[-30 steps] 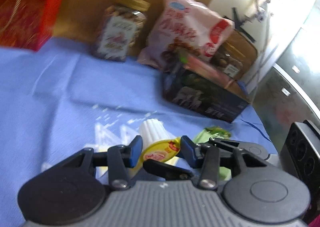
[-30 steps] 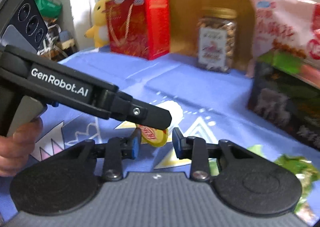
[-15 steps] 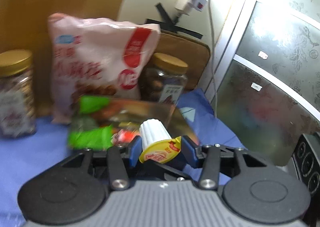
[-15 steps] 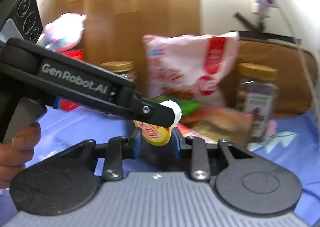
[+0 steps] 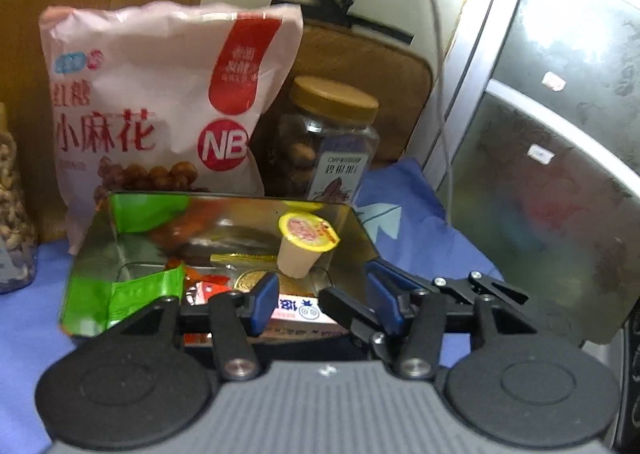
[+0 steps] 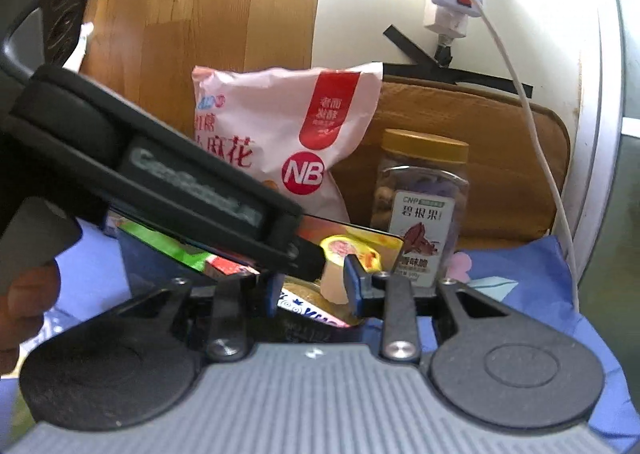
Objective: Organize snacks
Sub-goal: 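Carry the yellow-lidded cup into the tin box and open both tools, then pinch the pale green cake packet with both tools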
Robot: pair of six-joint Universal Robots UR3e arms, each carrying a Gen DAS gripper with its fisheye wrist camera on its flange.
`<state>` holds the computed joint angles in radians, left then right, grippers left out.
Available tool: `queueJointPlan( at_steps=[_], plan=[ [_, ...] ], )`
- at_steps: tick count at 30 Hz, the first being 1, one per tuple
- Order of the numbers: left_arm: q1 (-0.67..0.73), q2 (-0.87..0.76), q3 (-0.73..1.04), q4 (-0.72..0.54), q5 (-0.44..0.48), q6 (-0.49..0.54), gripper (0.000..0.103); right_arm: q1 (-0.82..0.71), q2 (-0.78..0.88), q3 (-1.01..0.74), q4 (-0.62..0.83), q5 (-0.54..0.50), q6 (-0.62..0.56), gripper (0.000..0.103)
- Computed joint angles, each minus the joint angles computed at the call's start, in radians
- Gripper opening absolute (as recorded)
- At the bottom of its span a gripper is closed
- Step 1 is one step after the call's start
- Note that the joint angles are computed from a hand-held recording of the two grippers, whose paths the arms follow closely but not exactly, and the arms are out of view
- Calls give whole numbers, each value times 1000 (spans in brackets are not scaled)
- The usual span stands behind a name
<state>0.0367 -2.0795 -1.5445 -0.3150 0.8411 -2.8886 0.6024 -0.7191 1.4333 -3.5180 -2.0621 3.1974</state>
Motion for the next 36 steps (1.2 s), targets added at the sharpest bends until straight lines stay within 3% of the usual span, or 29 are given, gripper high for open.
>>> queueJointPlan(
  at_steps=[3, 8, 10, 13, 15, 17, 19, 23, 27, 29, 32, 36],
  plan=[
    [55, 108, -138, 44, -56, 39, 50, 26, -51, 88, -64, -9, 23, 36],
    [199, 325, -459, 59, -144, 221, 52, 41, -179, 323, -110, 91, 183, 36],
    [266, 401, -587, 46, -162, 321, 52, 37, -228, 415, -106, 156, 282, 37],
    [327, 457, -703, 51, -117, 384, 53, 26, -268, 503, -128, 284, 378, 37],
    [393, 499, -735, -73, -123, 433, 53, 19, -266, 510, -140, 379, 398, 37],
    [455, 522, -740, -201, -139, 471, 53, 40, -245, 452, -93, 406, 361, 40],
    [523, 537, -736, -333, -157, 512, 53, 99, -209, 346, 16, 347, 298, 48],
    [624, 537, -698, -558, -185, 589, 53, 167, -132, 139, 234, 319, 217, 49],
    [708, 561, -711, -652, -204, 664, 53, 176, -68, 15, 333, 519, 219, 49],
    [743, 579, -718, -687, -210, 692, 53, 209, -32, -59, 369, 542, 159, 48],
    [789, 604, -714, -742, -220, 727, 53, 237, -26, -111, 413, 492, 78, 48],
    [820, 612, -694, -803, -246, 760, 53, 211, -61, -63, 378, 415, 127, 49]
  ],
)
